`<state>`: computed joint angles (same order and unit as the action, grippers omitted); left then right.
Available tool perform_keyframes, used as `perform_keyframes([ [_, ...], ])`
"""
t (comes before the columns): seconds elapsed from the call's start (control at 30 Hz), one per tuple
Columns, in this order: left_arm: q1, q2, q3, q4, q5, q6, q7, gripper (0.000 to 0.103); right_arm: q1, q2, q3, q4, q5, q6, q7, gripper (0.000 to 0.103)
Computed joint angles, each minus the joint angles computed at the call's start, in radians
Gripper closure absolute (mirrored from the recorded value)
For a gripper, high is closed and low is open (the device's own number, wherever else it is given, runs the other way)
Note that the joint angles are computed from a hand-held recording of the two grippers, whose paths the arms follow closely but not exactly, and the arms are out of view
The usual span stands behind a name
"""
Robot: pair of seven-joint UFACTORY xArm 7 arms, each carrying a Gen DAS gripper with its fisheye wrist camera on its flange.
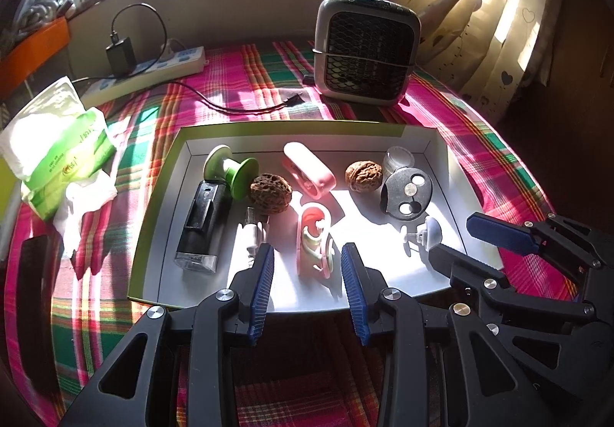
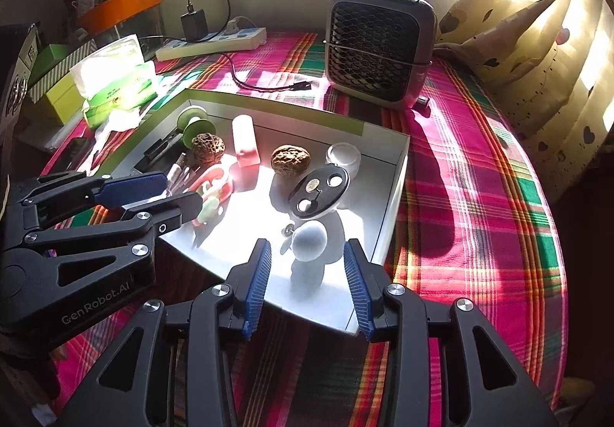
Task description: Organize objects
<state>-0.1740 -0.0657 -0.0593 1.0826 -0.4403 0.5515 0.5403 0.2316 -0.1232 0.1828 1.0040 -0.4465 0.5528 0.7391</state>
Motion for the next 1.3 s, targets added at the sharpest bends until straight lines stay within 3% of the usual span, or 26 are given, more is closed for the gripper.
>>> perform_keyframes([
  [0.17, -0.004, -0.061, -0.005, -0.074, 0.048, -0.084, -0.030, 0.069, -0.012, -0.040, 0.020, -0.035, -0.048, -0.014, 0.083, 0.059],
  [0.4, -0.029, -0.131, 0.033, -0.135, 0.004, -0.079, -0.011, 0.069, -0.022, -0.093, 0.061, -0.071, -0.125, 0.000, 0.170, 0.059],
  [0.77, -0.030, -0.207, 0.054, -0.237, 0.049, -0.081, -0.049, 0.069, -0.015, -0.145, 0.114, -0.123, -0.164, 0.018, 0.265, 0.059],
  [0.97, -0.036, -0.241, 0.063, -0.293, 0.079, -0.094, -0.065, 0.069, -0.003, -0.161, 0.124, -0.166, -0.143, 0.013, 0.312, 0.059],
  [1.07, -0.024, -0.267, 0.046, -0.337, 0.132, -0.133, -0.090, 0.069, 0.001, -0.171, 0.124, -0.186, -0.128, 0.010, 0.333, 0.049],
  [1.3, -0.032, -0.292, 0.065, -0.375, 0.153, -0.133, -0.109, 0.069, 0.006, -0.187, 0.134, -0.209, -0.106, 0.023, 0.347, 0.049],
])
